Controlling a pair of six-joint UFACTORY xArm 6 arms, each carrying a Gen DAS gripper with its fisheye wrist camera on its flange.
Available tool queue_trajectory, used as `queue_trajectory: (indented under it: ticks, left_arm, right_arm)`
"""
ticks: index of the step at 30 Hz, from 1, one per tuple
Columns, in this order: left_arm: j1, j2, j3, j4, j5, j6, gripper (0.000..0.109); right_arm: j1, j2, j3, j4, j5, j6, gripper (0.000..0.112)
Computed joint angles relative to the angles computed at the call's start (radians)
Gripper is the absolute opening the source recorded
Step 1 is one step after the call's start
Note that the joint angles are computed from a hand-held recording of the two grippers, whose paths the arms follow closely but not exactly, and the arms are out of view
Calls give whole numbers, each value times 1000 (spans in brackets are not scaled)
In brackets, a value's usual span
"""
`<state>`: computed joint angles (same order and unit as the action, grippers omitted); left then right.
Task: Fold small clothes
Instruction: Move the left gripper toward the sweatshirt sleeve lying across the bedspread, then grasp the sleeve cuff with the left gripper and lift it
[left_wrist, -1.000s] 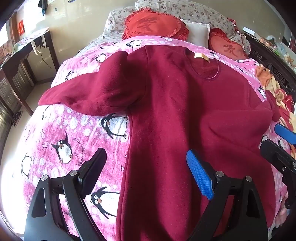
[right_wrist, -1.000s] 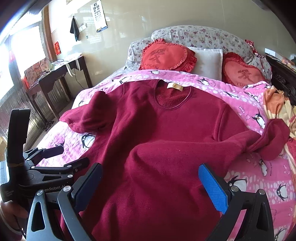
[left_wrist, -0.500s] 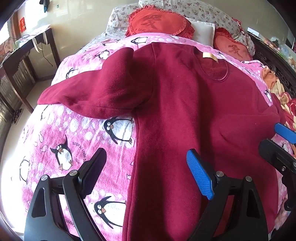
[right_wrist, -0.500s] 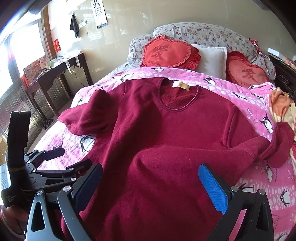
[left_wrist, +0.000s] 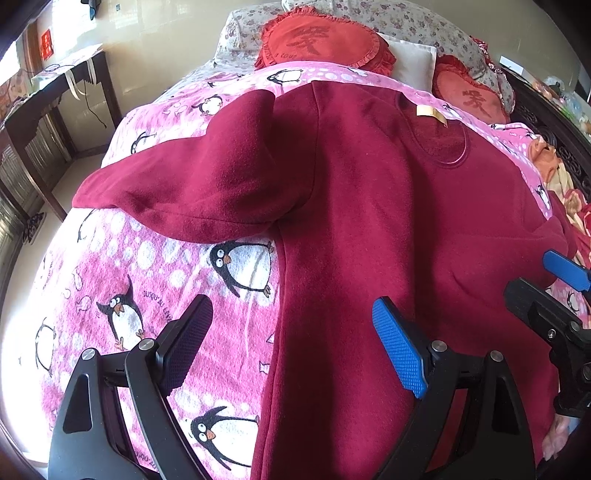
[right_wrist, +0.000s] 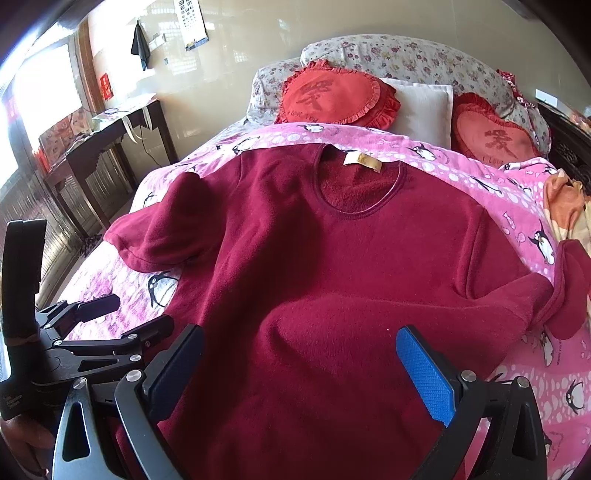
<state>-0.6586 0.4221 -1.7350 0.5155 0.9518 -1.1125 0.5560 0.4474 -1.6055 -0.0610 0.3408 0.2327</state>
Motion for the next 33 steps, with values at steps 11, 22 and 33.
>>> queue_trajectory:
  ticks: [11,22,33]
  left_arm:
    - [30,-37,48,-5,-41,-25,89]
    - [127,-157,206,-86,-174,-64,89]
    - [358,-306,455,-89,-313,-327,88]
  right_arm:
    - [-2,30,-46,-42,34,37,103]
    - [-1,82,-131,-12,72,9,103]
    - [8,169,-266,112,137,-93,103]
